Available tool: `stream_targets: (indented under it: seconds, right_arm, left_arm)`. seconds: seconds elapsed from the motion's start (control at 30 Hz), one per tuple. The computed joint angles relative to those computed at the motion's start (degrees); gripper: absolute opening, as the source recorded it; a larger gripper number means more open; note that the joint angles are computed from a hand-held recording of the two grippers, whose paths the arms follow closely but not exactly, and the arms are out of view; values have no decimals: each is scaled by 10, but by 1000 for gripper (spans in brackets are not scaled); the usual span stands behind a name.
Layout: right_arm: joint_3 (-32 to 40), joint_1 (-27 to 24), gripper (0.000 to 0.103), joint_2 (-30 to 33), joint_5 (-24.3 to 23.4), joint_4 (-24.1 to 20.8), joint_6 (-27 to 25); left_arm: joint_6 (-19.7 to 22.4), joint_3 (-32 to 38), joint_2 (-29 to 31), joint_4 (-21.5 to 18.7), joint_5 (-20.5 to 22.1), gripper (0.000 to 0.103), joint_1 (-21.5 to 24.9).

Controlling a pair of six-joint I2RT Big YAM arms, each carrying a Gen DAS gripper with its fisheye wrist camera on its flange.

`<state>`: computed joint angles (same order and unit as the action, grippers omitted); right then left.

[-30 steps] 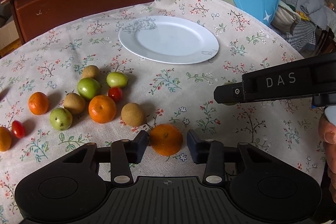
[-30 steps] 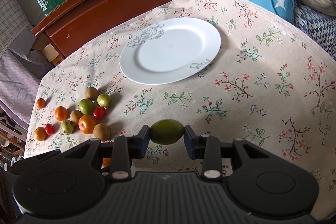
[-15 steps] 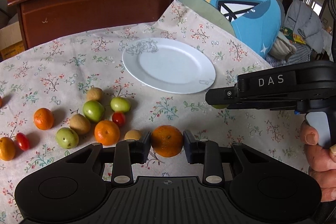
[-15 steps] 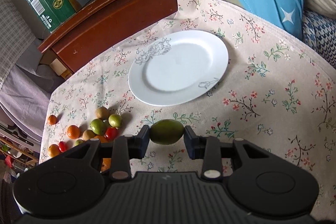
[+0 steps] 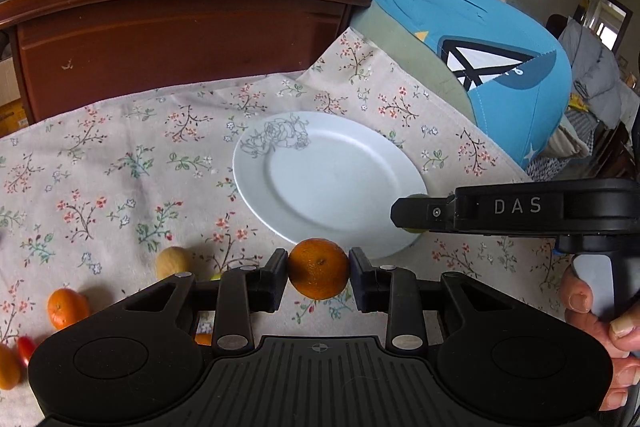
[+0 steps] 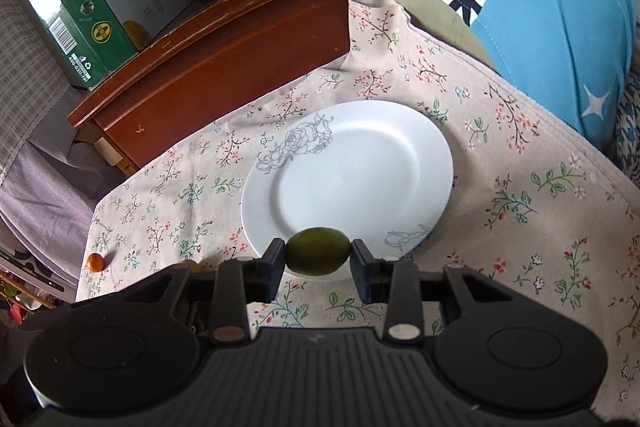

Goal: Organize fruits
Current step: 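Carry the mandarin and lime over the plate and open both grippers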

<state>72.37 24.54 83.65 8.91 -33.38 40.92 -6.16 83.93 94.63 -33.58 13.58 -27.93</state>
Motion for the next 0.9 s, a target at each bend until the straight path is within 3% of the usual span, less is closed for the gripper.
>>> stream_targets:
  seconds: [0.57,0.9]
  right_arm:
    - [36,-42,35,63,-33,1,23]
    - [44,-55,38,79,-42,8,59]
  left_arm:
    - [7,115,109,-20,4,30,6]
    - [9,135,131,-12,0,32,1]
